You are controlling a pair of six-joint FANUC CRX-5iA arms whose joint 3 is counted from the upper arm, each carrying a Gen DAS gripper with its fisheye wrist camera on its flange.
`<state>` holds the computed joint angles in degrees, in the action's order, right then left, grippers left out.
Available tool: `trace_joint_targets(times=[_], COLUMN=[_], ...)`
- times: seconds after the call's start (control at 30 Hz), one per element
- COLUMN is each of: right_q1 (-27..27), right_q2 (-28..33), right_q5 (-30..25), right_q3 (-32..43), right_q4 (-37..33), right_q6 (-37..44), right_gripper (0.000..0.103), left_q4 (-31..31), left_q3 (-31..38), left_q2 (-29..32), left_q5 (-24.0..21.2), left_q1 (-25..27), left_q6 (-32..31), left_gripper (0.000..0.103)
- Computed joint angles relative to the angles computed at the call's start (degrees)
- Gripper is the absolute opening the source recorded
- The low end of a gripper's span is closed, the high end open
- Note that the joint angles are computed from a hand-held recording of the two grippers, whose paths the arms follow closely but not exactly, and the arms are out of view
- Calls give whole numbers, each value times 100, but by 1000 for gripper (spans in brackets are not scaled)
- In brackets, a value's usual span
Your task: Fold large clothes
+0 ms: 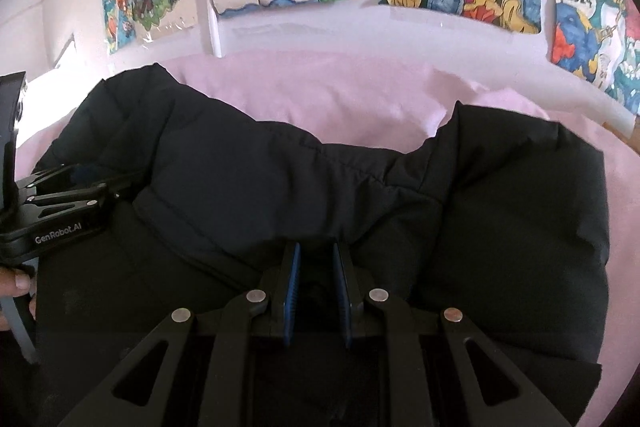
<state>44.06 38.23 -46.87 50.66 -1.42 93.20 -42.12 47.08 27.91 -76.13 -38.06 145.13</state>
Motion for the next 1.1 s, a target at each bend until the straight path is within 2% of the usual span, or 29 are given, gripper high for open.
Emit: trace_joint_targets(times=[0.03,0.13,0.2,0.27,0.37,0.53,0.67,0.83,0.87,0.97,1.0,1.1], right_q1=[-27,-168,-242,-169,15,36,77,219,259,438,530,816], right_q2=[-29,-52,-175,-377,-659,-1077,-1587,-2285,-2436,-2896,-3054,-3506], right_q5=[-45,-407,-506,-419,-233,-301,-206,-209,-247,-354,-404,-498], right_q3=[23,301,276,12,-448,-938,-1581,-2264,-2381,-2768,-2915,-3354], right_q4=[-97,-682,-1041,-935,-446,-346,-164,40,58,213,324,664], right_q6=[12,85,175,235,179,-80,-375,-518,-529,-471,-452,-500], right_gripper=[19,33,61,72,72,72,74,84,86,94,98,103], left_q4=[56,196,249,219,294,689,1160,1582,1536,1130,1035,875], left_q3=[-30,-42,-1,160,212,-177,-228,-72,-18,227,296,640], left_q2=[-37,-118,-137,-93,-121,-517,-745,-855,-878,-914,-916,-843], left_q5=[33,28,-28,-266,-410,-361,-640,-1183,-1270,-1528,-1595,-1855], left_q1=[16,27,0,-86,-154,-210,-293,-560,-674,-1168,-1292,-1646], left_q6=[3,8,4,-49,-191,-36,84,229,264,385,401,323], left_gripper=[62,66,76,81,85,85,85,86,87,99,101,101])
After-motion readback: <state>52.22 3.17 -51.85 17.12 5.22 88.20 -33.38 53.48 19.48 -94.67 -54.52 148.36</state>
